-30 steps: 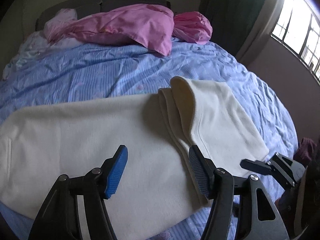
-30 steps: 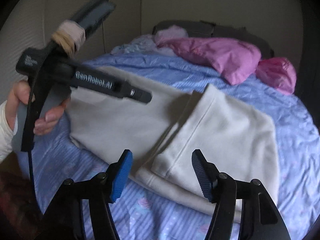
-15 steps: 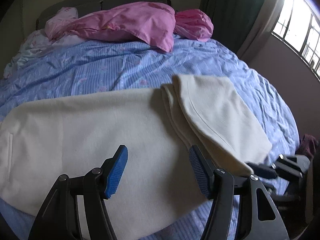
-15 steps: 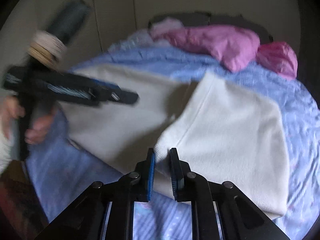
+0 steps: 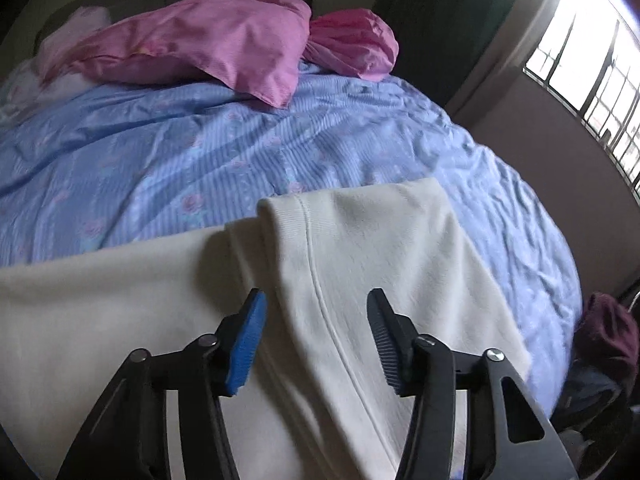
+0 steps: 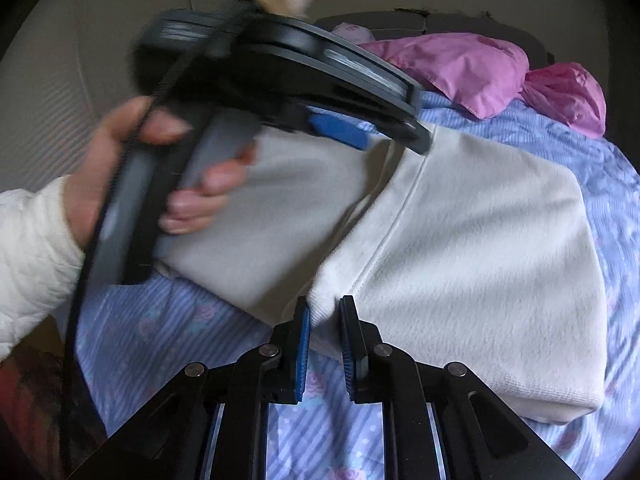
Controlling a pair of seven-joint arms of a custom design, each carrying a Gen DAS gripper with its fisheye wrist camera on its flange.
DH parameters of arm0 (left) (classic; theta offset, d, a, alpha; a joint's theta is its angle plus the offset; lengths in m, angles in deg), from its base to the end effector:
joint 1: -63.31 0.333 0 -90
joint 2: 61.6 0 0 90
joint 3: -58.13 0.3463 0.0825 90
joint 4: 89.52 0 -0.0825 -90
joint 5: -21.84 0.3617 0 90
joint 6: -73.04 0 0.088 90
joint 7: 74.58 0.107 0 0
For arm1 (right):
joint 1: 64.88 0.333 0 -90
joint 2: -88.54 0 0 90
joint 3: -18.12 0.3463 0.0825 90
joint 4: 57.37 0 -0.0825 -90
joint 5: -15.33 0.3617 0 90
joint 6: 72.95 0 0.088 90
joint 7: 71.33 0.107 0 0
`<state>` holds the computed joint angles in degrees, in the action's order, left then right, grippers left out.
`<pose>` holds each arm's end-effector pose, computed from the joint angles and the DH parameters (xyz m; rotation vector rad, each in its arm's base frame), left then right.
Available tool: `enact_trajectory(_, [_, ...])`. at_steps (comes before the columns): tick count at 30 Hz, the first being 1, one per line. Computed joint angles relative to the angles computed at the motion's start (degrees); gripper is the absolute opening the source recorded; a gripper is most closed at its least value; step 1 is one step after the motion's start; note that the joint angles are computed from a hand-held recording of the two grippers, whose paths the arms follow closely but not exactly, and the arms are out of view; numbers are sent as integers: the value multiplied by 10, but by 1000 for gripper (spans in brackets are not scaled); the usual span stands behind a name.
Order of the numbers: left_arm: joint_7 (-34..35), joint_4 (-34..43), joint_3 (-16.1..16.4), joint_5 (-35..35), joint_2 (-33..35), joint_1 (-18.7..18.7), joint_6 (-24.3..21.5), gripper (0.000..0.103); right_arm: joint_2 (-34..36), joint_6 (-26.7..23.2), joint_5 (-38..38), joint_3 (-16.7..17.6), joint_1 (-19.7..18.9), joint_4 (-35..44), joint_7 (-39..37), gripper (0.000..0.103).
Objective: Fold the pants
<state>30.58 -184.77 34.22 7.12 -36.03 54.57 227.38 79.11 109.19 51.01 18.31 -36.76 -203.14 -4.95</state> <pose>0.6236 -0.3289 0.4741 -1.4151 2.5081 -1.0291 0.4300 0.1708 0.4600 -1.9091 1.4449 -0.4447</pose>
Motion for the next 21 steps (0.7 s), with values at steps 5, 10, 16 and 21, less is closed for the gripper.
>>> enact_trajectory(5, [36, 16, -27, -32, 28, 21, -1, 43, 11, 3, 22, -20, 21, 7, -19, 16])
enact_trajectory(10, [26, 30, -13, -33, 46, 13, -9, 37, 22, -7, 88, -37, 40, 22, -69, 16])
enact_trajectory(16, [21, 17, -16, -34, 44, 20, 14, 36, 30, -19, 189, -34, 39, 42, -153, 16])
enact_trajectory(21, [-10, 35, -12, -21, 58, 12, -2, 24, 35, -20, 200, 0, 5, 46, -163, 16])
